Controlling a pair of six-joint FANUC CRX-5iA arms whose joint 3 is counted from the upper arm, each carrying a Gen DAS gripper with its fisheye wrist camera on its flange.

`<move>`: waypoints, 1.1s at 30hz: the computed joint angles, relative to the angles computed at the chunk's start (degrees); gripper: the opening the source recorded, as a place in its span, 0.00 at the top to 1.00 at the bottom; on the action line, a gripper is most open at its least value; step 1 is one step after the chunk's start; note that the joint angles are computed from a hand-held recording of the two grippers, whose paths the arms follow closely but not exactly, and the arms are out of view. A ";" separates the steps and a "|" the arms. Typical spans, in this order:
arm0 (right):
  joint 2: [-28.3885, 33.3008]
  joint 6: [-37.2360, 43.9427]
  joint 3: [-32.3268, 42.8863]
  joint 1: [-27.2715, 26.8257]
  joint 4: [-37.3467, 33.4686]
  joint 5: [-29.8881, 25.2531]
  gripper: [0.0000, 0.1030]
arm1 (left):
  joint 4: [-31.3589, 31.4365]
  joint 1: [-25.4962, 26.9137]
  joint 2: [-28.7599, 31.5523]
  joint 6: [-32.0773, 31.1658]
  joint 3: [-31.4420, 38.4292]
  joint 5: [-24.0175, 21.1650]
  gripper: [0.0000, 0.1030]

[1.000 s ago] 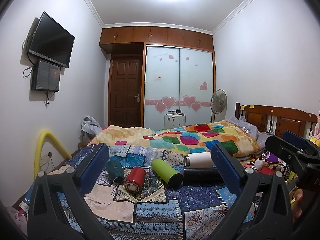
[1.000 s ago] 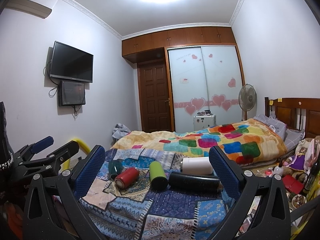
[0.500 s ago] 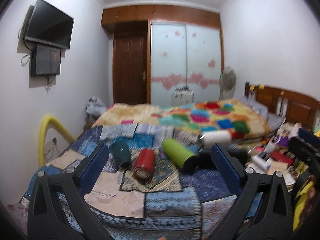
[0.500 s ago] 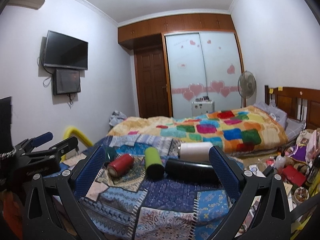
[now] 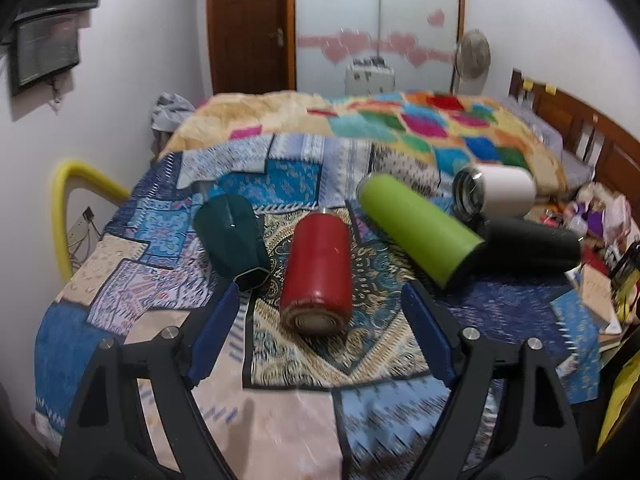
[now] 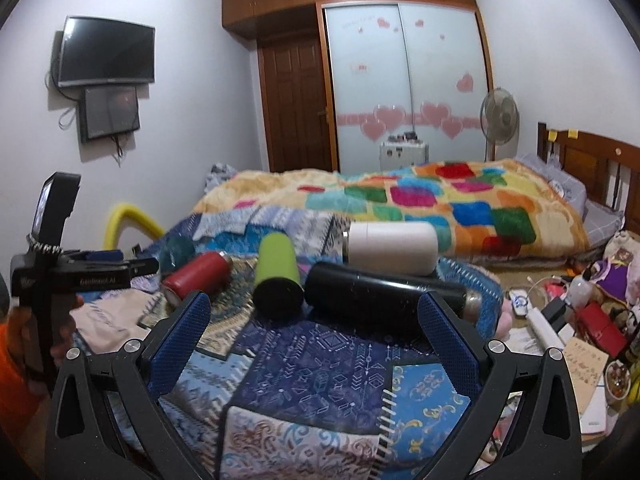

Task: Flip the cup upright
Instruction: 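Move the left tool down to the lying red cup and close on it, then lift the red cup with the left tool and carry it toward the right tool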

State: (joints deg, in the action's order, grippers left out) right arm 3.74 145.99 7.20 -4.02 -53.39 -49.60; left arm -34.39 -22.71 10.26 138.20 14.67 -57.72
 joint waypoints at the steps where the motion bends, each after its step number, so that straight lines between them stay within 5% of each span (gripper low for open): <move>1: 0.67 -0.52 0.46 0.37 0.65 0.03 0.00 | 1.43 1.09 0.74 -1.85 0.38 0.21 0.24; 20: 7.66 -2.81 6.14 4.79 4.88 0.62 0.00 | 19.41 11.30 14.16 -23.29 10.67 -2.83 0.40; 28: 8.69 -3.33 6.70 5.19 5.18 0.45 0.00 | 25.37 12.45 15.85 -28.04 10.33 -3.00 0.40; 33: 8.96 -4.15 6.81 5.21 5.61 0.47 0.00 | 21.07 10.59 16.44 -25.22 11.81 -3.80 0.40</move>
State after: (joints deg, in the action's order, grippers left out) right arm 12.70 141.84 14.01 1.19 -47.78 -49.13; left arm -13.31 -12.12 26.70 112.98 26.48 -61.52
